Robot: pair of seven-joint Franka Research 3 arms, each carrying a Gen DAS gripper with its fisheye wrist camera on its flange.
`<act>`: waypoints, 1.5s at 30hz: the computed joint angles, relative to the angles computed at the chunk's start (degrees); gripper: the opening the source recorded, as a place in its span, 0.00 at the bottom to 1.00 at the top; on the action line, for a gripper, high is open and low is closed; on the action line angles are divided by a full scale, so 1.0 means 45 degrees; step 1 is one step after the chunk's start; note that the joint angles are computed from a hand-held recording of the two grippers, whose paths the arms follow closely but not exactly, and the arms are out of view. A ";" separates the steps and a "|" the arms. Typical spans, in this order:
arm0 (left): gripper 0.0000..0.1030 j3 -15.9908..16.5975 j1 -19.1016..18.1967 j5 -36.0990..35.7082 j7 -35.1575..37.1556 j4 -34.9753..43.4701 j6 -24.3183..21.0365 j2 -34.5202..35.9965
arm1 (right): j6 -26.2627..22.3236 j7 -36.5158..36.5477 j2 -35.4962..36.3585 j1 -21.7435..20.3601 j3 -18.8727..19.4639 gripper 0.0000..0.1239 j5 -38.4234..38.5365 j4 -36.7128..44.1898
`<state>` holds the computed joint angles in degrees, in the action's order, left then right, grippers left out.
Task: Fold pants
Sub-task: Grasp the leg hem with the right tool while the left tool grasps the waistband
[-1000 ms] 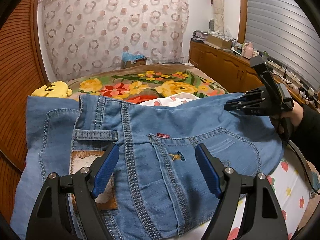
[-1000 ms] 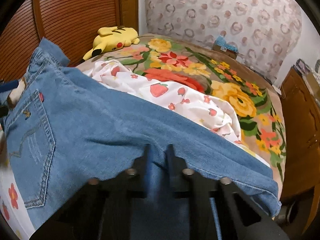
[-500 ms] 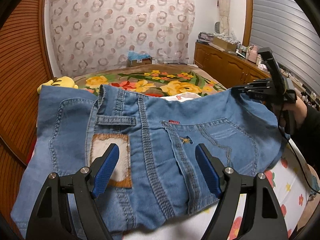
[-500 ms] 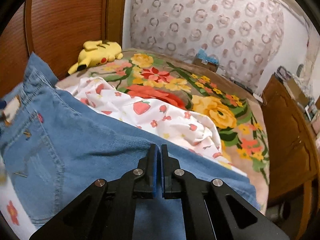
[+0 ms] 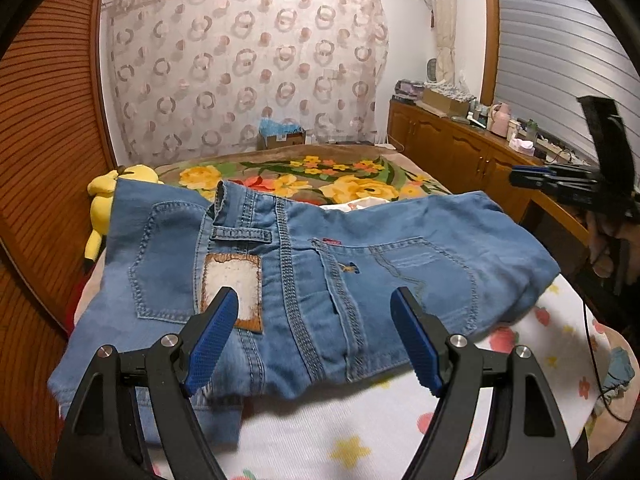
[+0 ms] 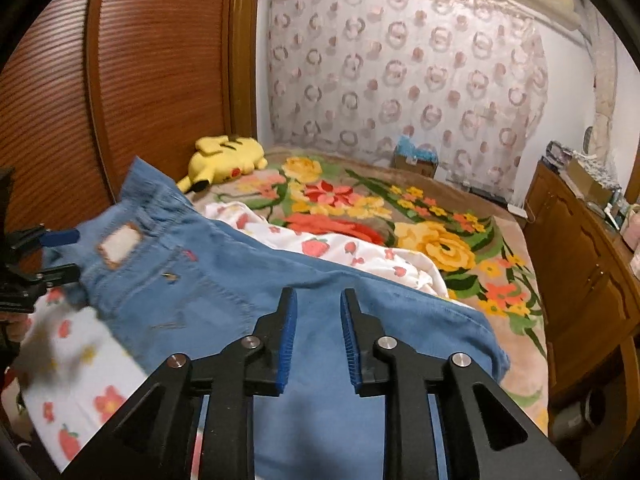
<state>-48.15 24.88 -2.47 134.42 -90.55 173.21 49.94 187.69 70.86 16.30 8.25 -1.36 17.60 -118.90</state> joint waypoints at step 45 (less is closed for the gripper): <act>0.49 0.1573 -0.0128 0.2393 -0.2676 0.0546 -0.0737 0.0518 | -0.0255 0.1271 0.0867 0.3448 -0.2743 0.44 -0.0092 -0.1907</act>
